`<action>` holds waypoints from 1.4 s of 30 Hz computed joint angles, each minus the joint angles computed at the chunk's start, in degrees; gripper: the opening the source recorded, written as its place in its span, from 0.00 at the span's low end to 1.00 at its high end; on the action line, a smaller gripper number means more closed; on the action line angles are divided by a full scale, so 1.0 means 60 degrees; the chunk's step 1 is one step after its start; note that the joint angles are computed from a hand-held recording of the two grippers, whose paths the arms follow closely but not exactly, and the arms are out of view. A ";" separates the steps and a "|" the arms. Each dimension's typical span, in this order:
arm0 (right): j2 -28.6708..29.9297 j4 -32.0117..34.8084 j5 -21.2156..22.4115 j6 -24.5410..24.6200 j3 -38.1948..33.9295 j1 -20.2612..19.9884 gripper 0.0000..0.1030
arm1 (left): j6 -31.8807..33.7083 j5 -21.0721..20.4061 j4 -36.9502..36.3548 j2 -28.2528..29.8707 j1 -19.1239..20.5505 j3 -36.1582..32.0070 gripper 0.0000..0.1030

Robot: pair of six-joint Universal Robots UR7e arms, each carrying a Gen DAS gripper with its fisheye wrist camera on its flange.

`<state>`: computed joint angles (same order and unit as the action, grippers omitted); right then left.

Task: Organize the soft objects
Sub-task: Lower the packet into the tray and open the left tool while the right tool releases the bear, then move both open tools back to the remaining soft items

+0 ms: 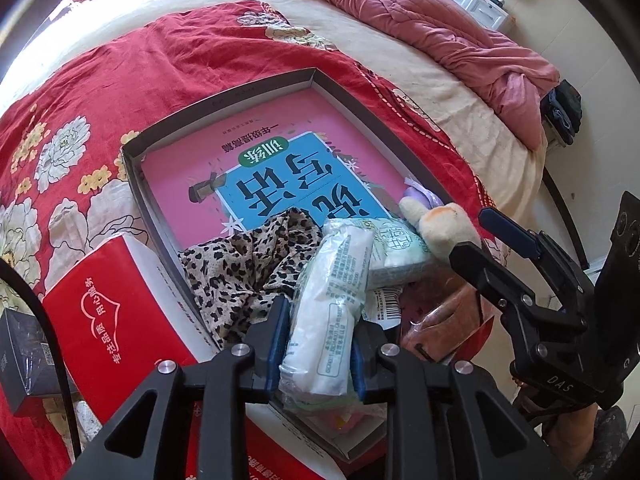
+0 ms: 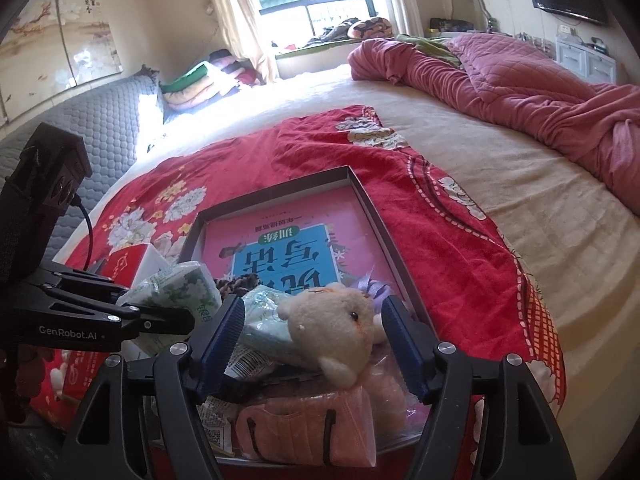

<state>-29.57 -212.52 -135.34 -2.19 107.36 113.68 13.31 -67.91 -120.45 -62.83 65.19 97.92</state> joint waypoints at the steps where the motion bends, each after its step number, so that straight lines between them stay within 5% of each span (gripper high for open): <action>1: 0.0004 -0.0023 -0.0023 -0.0017 -0.0013 0.0021 0.71 | 0.0030 0.0027 -0.0035 -0.0005 -0.0023 0.0028 0.29; 8: -0.0006 -0.0237 -0.0154 -0.0130 -0.0031 0.0181 0.71 | 0.0452 0.0192 -0.0237 -0.0175 -0.0285 0.0444 0.43; 19: -0.0114 -0.0654 -0.0239 -0.0091 0.0107 0.0300 0.71 | 0.0463 -0.0413 -0.0174 -0.0506 -0.0337 0.0568 0.46; 32: -0.0230 -0.0658 -0.0391 0.0219 0.0243 0.0425 0.75 | 0.0531 -0.0259 -0.0303 -0.0837 -0.0503 0.0901 0.46; 42: -0.0273 -0.0552 -0.0610 0.0408 0.0200 0.0626 0.75 | 0.0538 -0.0039 -0.0523 -0.1185 -0.0612 0.1093 0.56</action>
<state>-31.21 -215.83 -139.00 0.26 108.56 117.44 16.54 -68.15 -123.58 -69.94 61.51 104.48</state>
